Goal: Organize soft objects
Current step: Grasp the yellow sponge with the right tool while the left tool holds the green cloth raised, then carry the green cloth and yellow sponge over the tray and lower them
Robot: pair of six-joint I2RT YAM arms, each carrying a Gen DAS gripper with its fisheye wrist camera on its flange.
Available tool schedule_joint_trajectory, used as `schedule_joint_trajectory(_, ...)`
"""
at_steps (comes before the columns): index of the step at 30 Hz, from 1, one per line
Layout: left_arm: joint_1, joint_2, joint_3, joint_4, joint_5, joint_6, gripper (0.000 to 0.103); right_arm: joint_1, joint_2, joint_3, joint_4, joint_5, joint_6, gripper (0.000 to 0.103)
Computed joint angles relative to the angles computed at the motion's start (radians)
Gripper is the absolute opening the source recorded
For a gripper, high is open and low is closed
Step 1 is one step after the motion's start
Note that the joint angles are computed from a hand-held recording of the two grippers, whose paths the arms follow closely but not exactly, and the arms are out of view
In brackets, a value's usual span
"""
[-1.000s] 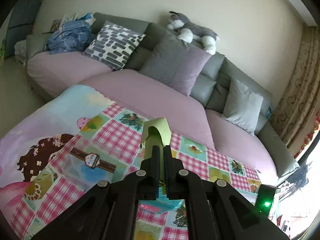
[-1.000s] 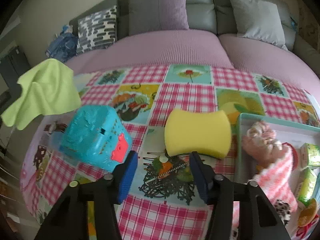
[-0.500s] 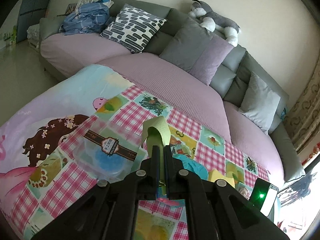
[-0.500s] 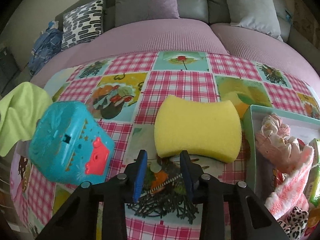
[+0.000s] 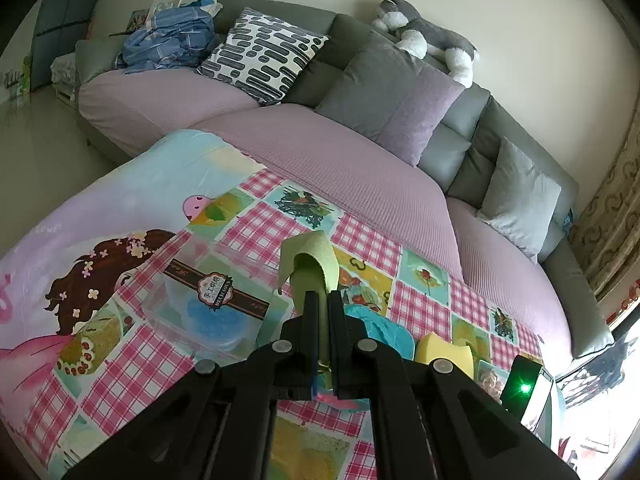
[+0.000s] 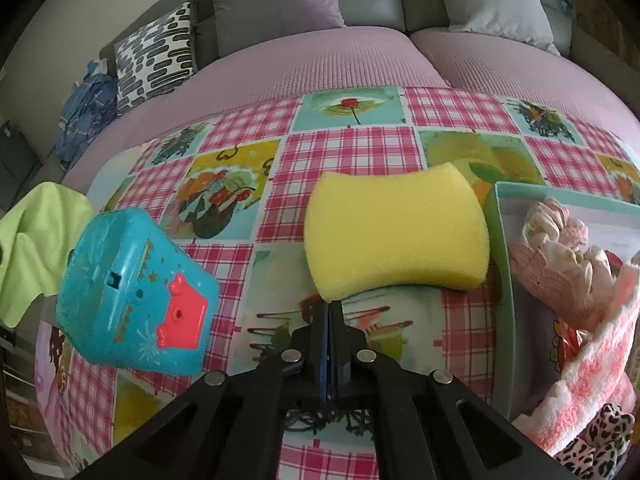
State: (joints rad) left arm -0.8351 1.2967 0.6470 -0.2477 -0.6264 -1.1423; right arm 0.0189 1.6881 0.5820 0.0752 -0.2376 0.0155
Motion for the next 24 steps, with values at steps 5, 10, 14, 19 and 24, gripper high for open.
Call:
schedule_joint_trajectory(5,-0.007,0.005,0.007,-0.005,-0.003,0.003,0.004,-0.032,-0.030,-0.016,-0.015,-0.023,-0.016,0.000)
schedule_joint_trajectory(10,-0.014,0.003,0.009,-0.013,-0.007,0.001,0.004,-0.061,-0.075,-0.038,-0.033,-0.043,-0.034,0.000)
schedule_joint_trajectory(14,-0.016,-0.001,0.008,-0.013,-0.011,-0.001,0.004,-0.047,-0.092,-0.043,-0.023,-0.035,-0.043,0.004)
schedule_joint_trajectory(19,-0.008,0.005,0.007,-0.004,0.002,0.006,0.004,-0.008,-0.119,-0.046,-0.009,0.015,-0.050,0.004)
schedule_joint_trajectory(24,0.004,-0.006,-0.013,0.022,0.019,0.013,0.004,0.025,-0.150,-0.053,0.006,0.090,-0.064,0.028)
